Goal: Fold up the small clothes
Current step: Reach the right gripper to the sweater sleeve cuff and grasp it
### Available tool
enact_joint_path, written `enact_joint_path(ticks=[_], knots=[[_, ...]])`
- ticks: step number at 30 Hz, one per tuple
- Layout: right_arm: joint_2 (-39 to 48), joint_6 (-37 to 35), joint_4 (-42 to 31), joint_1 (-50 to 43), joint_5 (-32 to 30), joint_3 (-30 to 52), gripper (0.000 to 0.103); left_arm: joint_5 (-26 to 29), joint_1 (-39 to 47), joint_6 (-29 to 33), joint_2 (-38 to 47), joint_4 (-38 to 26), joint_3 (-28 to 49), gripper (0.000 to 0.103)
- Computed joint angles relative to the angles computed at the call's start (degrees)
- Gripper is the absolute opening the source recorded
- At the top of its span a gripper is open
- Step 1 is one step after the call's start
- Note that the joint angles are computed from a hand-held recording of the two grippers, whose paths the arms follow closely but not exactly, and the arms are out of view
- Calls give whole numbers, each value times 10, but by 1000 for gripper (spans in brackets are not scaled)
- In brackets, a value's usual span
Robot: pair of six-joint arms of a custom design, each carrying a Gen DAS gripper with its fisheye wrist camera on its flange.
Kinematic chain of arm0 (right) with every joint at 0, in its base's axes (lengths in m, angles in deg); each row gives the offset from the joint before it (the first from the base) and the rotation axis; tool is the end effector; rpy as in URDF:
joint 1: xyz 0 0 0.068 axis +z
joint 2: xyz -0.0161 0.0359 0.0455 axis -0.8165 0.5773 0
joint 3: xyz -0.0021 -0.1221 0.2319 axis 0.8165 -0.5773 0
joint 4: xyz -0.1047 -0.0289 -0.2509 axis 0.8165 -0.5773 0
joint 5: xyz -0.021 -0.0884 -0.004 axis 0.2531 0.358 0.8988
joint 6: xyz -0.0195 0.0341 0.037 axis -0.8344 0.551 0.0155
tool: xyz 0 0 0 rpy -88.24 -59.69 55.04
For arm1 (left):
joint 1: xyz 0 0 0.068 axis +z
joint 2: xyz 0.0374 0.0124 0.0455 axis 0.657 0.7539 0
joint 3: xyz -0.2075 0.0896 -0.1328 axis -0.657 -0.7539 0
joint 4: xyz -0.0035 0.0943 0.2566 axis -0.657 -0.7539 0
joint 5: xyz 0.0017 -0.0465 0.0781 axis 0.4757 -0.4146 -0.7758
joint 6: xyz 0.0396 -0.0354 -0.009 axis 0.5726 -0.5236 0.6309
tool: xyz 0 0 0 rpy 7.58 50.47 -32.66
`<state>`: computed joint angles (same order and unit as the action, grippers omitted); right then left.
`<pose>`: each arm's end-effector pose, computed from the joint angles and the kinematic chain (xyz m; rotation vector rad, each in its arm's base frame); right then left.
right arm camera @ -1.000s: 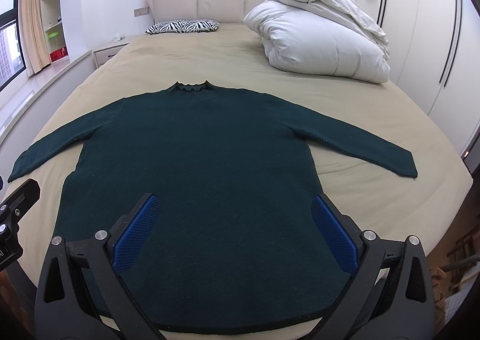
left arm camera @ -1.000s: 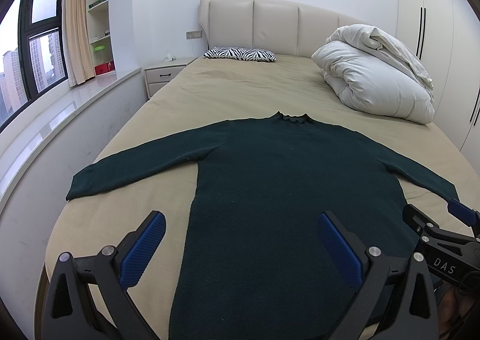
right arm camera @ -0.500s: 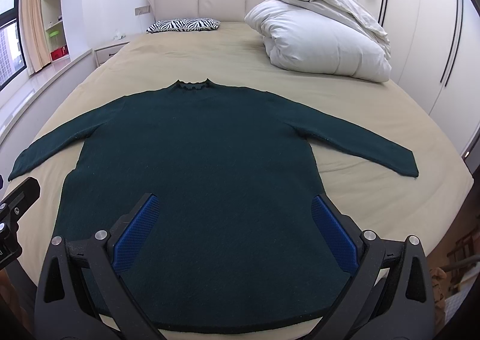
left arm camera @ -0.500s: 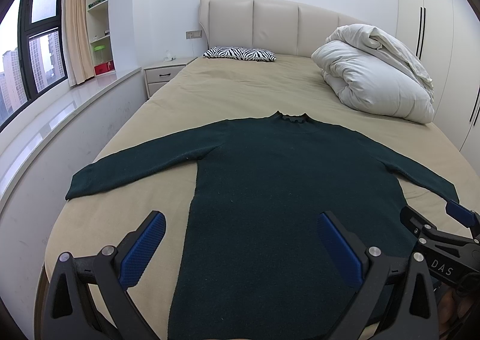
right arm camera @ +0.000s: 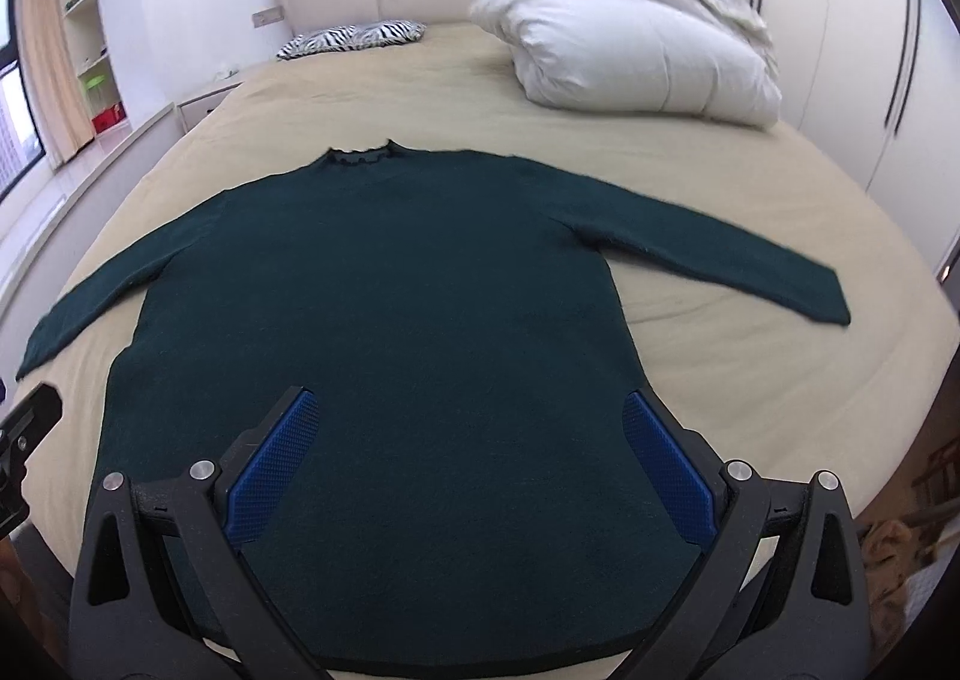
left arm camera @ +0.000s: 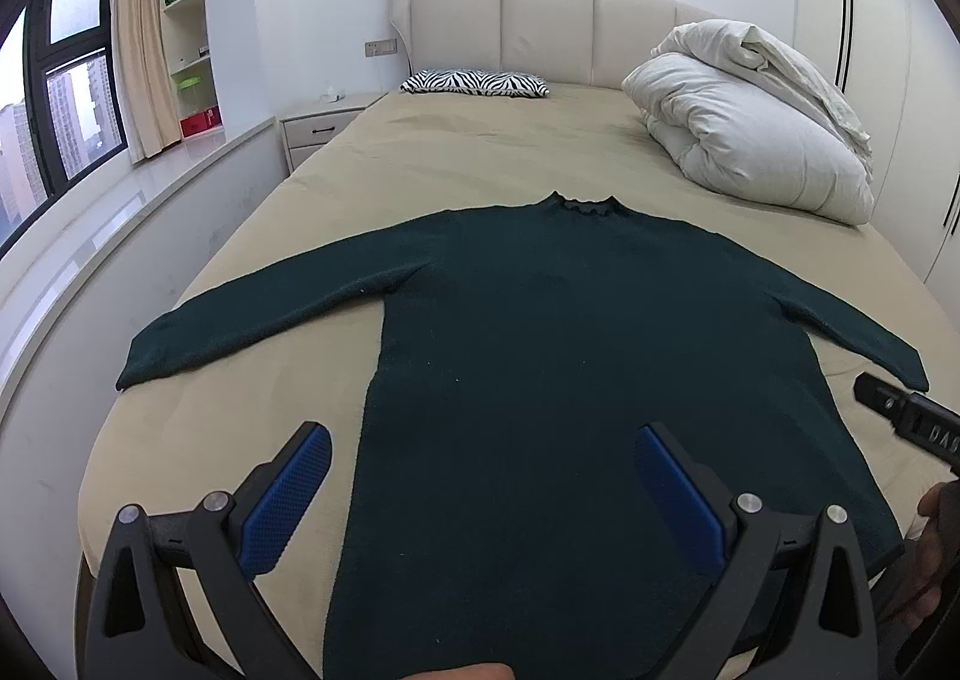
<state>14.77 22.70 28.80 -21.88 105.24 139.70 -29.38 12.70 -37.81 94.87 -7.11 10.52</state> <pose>0.2590 0.1547 0.3528 0.0019 2.4291 0.0944 0.2010 -0.0894 0.3455 -0.2842 2.3269 0.1047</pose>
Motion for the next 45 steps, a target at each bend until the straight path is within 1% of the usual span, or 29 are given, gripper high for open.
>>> enact_joint_path(ticks=[2, 5, 7, 9, 10, 12, 13, 14, 16, 19, 21, 23, 24, 25, 26, 27, 28, 29, 30, 31, 33, 35, 37, 39, 40, 41, 42, 43, 45], knots=[[-29, -15, 38, -87, -82, -42, 103, 19, 10, 1, 9, 6, -2, 103], [-40, -23, 88, -262, -218, -89, 103, 61, 33, -3, 23, 19, -2, 103], [-24, 2, 127, -395, -312, -113, 102, 80, 43, -4, 36, 30, 0, 103], [24, 51, 162, -511, -392, -114, 98, 104, 51, -2, 50, 43, 2, 103], [55, 62, 171, -557, -421, -105, 95, 118, 55, -3, 53, 52, 1, 103], [117, 63, 181, -617, -446, -76, 92, 149, 62, -5, 62, 79, -4, 103], [148, 59, 182, -637, -455, -57, 89, 158, 63, -9, 67, 93, -6, 103], [175, 56, 183, -652, -470, -39, 83, 161, 61, -12, 74, 103, -5, 103], [214, 59, 204, -672, -495, -12, 81, 167, 56, -9, 95, 116, 3, 103], [255, 67, 247, -679, -492, 15, 80, 173, 51, 0, 130, 113, 27, 103], [285, 89, 273, -681, -494, 35, 80, 160, 45, 3, 144, 109, 35, 103], [307, 104, 281, -681, -489, 63, 79, 149, 45, 13, 161, 103, 40, 103], [319, 102, 281, -677, -484, 80, 78, 156, 50, 18, 164, 103, 39, 103], [333, 94, 273, -672, -479, 104, 68, 172, 58, 22, 167, 104, 36, 103], [354, 81, 254, -666, -480, 138, 51, 186, 66, 25, 168, 106, 32, 103], [376, 76, 229, -659, -477, 177, 43, 192, 72, 27, 167, 109, 27, 103], [390, 71, 212, -655, -467, 202, 34, 194, 76, 27, 165, 110, 24, 103], [396, 67, 200, -647, -453, 220, 28, 198, 80, 28, 163, 112, 20, 103], [396, 62, 195, -639, -440, 229, 26, 211, 89, 30, 160, 117, 14, 103], [384, 54, 198, -632, -432, 220, 24, 225, 98, 31, 157, 120, 11, 103], [369, 36, 191, -610, -416, 222, 23, 255, 116, 30, 152, 125, 5, 103], [362, 18, 180, -577, -395, 245, 22, 267, 127, 29, 143, 127, -3, 103], [363, 5, 167, -539, -388, 281, 20, 284, 141, 31, 127, 141, -17, 103], [378, -10, 147, -491, -384, 338, 20, 296, 153, 34, 107, 160, -36, 103], [380, -21, 143, -463, -384, 356, 18, 292, 156, 37, 98, 172, -45, 103], [396, -37, 128, -428, -378, 398, 18, 288, 158, 40, 87, 190, -58, 103], [414, -51, 112, -396, -372, 440, 18, 300, 167, 48, 73, 208, -73, 103], [436, -67, 94, -359, -368, 485, 18, 317, 175, 54, 78, 211, -70, 103], [482, -96, 59, -299, -360, 569, 18, 348, 194, 67, 82, 196, -65, 103]])
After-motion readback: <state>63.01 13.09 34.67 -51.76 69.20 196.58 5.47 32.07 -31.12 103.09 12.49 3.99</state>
